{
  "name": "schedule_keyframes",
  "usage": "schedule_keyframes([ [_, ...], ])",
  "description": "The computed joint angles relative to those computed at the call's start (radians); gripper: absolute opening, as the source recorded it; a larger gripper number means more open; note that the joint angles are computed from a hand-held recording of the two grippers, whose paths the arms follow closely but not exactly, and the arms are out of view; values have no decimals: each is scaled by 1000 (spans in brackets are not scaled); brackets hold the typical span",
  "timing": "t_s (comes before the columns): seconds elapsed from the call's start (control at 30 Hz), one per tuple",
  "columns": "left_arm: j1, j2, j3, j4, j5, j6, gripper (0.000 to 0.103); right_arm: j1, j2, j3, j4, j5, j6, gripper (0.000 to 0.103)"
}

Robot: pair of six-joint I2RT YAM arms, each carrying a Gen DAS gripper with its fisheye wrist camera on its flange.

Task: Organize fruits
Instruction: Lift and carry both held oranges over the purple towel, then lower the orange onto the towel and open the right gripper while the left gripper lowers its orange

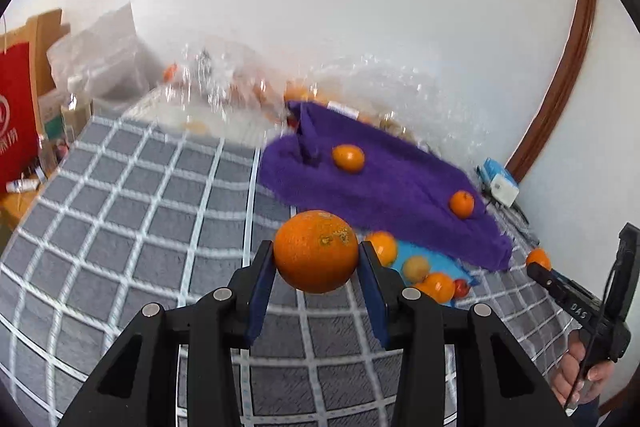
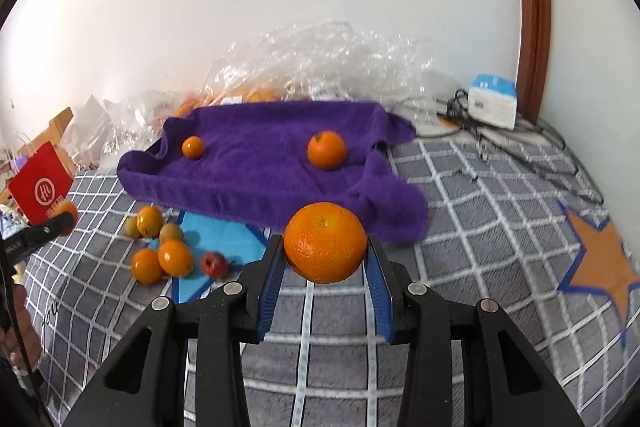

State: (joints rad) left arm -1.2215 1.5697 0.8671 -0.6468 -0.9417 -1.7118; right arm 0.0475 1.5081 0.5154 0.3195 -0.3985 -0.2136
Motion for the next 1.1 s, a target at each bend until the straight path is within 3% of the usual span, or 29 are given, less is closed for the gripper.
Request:
schedule_keyframes([
  [0.23, 87, -22, 121, -76, -30, 174, 39, 64, -19, 99, -67, 25, 55, 40],
  [0.43, 195, -13, 124, 91, 2, 347, 39, 115, 63, 239, -98, 51, 103, 40],
  [0.67, 378, 61, 121, 377, 144, 591, 39, 146, 201, 409, -138, 125, 132, 40],
  [0.83, 467, 182, 146, 497, 204, 645, 39, 136, 314, 457, -97, 127, 142, 40],
  [0.93, 473, 207, 112, 556, 198, 625, 39, 113, 398, 527, -157, 73, 136, 40],
  [1.1, 475, 225, 116, 521, 179, 622, 39, 116, 438, 551, -163, 77, 148, 40],
])
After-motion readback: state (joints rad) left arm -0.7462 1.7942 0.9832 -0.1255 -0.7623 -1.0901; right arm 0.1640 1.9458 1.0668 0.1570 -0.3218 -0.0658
